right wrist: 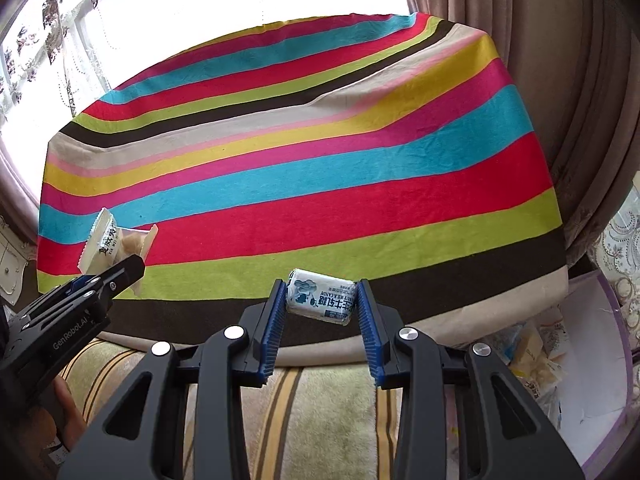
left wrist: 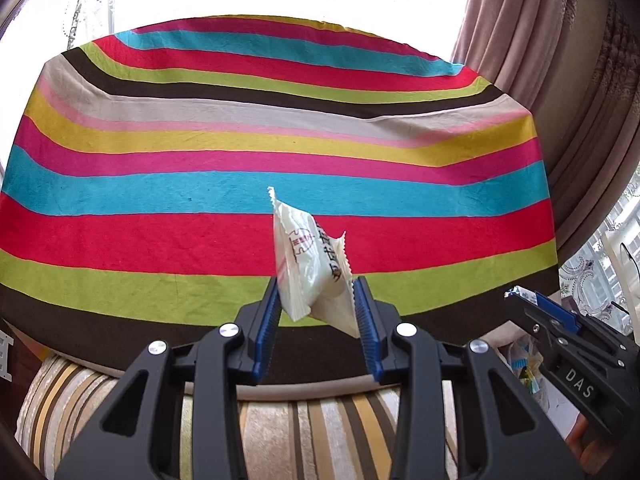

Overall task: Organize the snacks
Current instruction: 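Carry the pastry packet and candy block into the white box and open both tools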

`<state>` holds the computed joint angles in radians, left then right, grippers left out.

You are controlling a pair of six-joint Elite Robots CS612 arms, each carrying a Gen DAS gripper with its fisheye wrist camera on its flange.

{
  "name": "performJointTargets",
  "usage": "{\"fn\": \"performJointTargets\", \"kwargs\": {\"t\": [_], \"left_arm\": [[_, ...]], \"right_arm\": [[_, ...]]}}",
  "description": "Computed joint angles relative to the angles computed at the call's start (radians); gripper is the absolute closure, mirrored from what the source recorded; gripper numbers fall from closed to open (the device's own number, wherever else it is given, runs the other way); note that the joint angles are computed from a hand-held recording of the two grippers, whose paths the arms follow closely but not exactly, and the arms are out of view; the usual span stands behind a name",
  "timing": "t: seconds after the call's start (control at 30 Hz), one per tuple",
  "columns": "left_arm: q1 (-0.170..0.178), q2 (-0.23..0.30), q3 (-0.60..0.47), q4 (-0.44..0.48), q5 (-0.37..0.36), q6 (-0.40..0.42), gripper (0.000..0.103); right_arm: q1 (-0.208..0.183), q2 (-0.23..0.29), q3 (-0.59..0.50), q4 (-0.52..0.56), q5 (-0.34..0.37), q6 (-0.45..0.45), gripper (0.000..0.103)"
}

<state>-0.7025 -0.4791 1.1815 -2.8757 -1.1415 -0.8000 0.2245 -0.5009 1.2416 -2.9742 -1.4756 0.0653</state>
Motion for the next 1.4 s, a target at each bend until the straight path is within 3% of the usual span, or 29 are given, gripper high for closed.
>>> {"fn": "performJointTargets", "kwargs": {"t": [0.43,0.8,1.4], "left_arm": [[-0.061,0.006,-0.034,0.011,-0.103,0.110,0.066],[-0.103,0.044,-0.117,0.051,-0.165,0.226,0.066],[-0.106,0.144,-0.319,0.153,-0.293,0.270,0.061]], "right_arm": [[-0.059,-0.087,0.188,-0.084,-0.014,0.031,0.067],[-0.101,-0.134,0.318,-0.199,-0.024,0.069,0.067],[-0.152,-0.144,0.363,-0.257,-0.044,0.159,0.067]]}}
